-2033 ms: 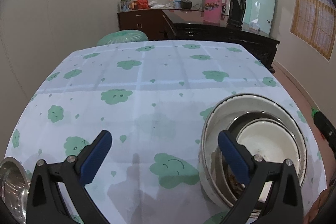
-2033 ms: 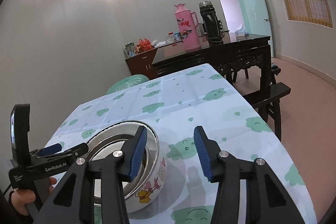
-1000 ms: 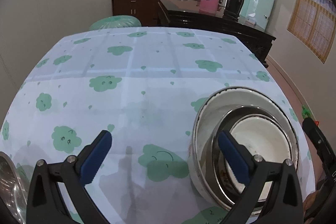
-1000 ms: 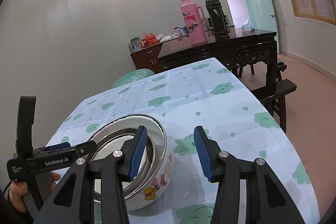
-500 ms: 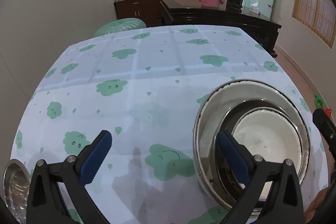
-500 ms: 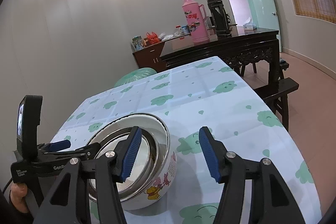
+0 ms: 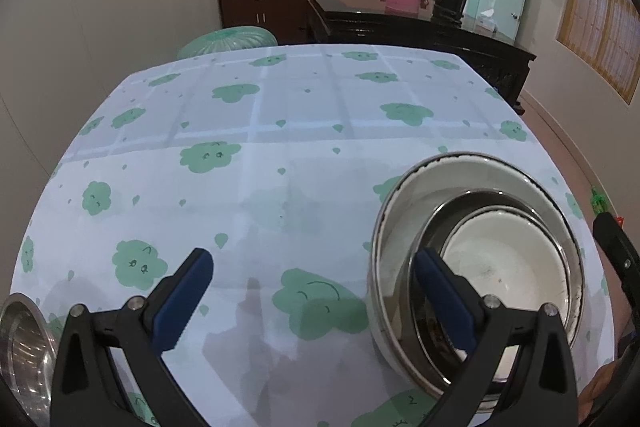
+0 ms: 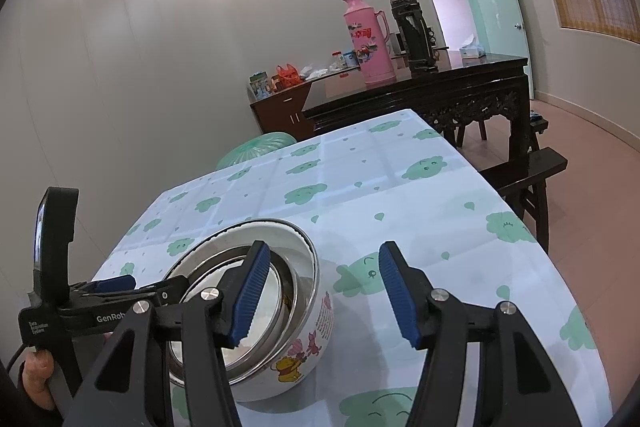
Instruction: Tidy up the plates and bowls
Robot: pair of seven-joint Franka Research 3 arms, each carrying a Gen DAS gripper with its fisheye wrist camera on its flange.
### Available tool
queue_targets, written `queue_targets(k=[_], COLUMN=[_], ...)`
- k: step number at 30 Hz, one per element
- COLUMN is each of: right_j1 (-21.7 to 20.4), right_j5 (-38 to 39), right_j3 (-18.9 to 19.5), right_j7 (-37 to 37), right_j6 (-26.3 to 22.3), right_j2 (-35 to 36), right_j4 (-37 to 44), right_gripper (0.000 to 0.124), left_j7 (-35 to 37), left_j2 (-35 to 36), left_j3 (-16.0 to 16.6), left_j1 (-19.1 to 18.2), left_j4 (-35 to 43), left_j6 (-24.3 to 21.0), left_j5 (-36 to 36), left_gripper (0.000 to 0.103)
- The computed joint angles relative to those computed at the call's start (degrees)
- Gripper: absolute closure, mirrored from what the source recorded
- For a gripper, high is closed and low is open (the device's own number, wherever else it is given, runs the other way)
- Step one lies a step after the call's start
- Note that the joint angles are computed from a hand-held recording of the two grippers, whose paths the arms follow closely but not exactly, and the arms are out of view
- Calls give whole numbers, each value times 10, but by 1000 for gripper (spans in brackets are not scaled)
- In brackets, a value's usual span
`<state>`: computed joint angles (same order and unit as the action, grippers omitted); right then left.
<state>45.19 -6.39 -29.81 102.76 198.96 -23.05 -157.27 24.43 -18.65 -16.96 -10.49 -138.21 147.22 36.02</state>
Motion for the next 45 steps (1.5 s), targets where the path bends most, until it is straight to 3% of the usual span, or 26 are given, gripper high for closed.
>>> queue_targets(k=[11, 17, 24, 26, 28, 32, 33, 35, 39, 41, 45], right_j1=[1, 30, 51, 49, 44, 55, 48, 67, 65, 77, 118], right_j5=[-4, -4, 16, 25, 33, 51, 61, 71, 99, 111, 136], right_j3=[-1, -29, -46, -40, -33, -40, -31, -48, -39, -48, -85], right_j7=[0, -7, -27, -34, -39, -54, -59, -70, -93, -105, -129], right_j6=[-1, -12, -23, -21, -25, -47, -53, -56, -60, -75, -81], right_j2=[1, -2, -2, 0, 2, 5, 8, 4, 2, 2, -8], right_j4=[1, 7, 11, 11, 12, 19, 20, 22, 22, 27, 30], right_gripper=[64, 64, 65, 65, 65, 79, 79, 79, 82, 90, 91], left_j7=[10, 29, 17, 33, 50, 91, 101, 119, 208, 223, 227], left_j2=[2, 3, -12, -15, -15, -4, -1, 1, -1, -1, -1], left_j3=[-1, -3, 11, 26, 36, 46, 47, 53, 101, 97, 79], left_j1=[-3, -8, 1, -4, -7, -15, -17, -22, -67, -66, -54], left_j4=[7, 19, 5, -5, -14, -17, -16, -22, -50, -54, -51], left_j6=[-17, -41, -29, -4, 20, 42, 44, 62, 131, 141, 144], left_j5=[1, 7, -11, -40, -66, -120, -131, -158, -282, -305, -308], left_gripper=[0, 0, 1, 3, 8, 17, 22, 32, 58, 63, 73])
